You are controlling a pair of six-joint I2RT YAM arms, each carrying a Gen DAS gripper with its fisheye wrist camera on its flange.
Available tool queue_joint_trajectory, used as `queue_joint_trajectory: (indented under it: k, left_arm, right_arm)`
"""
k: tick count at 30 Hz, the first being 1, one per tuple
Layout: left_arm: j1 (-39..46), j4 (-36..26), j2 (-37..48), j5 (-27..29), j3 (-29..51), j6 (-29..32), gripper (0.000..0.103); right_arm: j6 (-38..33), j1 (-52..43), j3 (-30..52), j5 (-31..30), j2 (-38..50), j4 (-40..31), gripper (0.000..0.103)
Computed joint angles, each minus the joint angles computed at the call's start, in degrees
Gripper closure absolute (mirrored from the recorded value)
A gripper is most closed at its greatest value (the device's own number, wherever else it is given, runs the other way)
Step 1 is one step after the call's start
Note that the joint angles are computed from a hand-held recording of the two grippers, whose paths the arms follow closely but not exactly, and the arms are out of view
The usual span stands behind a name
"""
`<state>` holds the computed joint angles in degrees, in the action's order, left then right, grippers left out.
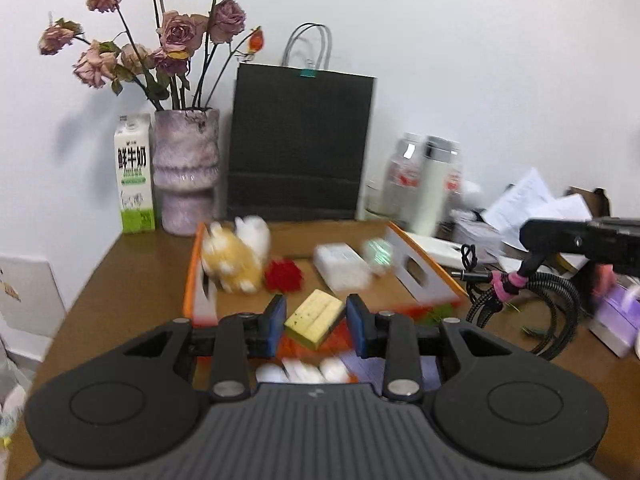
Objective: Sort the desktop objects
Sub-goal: 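Carry the soap and cable into the cardboard box and open both tools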
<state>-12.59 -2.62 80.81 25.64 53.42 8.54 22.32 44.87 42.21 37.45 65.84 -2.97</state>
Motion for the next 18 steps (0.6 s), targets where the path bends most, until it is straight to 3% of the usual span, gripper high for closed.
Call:
queue_joint_trajectory:
  k: [4, 8, 15, 18]
  left_arm:
    - [-3.0, -5.3, 16.5, -6.9, 17.5, -0.4, 0.07]
    - [-4.5, -11.6, 30.1, -12.7, 32.2, 0.6, 0.07]
    - [-5.6, -14.8, 41.8, -16.9, 43.1, 0.8, 0.069]
    - [-5.9, -14.7, 43.4, -16.9, 44.5, 0.3, 0.06]
  right_arm:
    - [-6.5, -13.6, 13.9, -13.0, 15.4, 2.5, 0.098]
    - [-7.7, -21.2, 31.4, -24.3, 32.5, -2.1, 0.098]
    - [-7.2, -28.8, 64.8, -34.0, 62.4, -16.1, 0.098]
    - [-3.9, -31.7, 73.1, -36.7, 70.0, -17.7, 0.092]
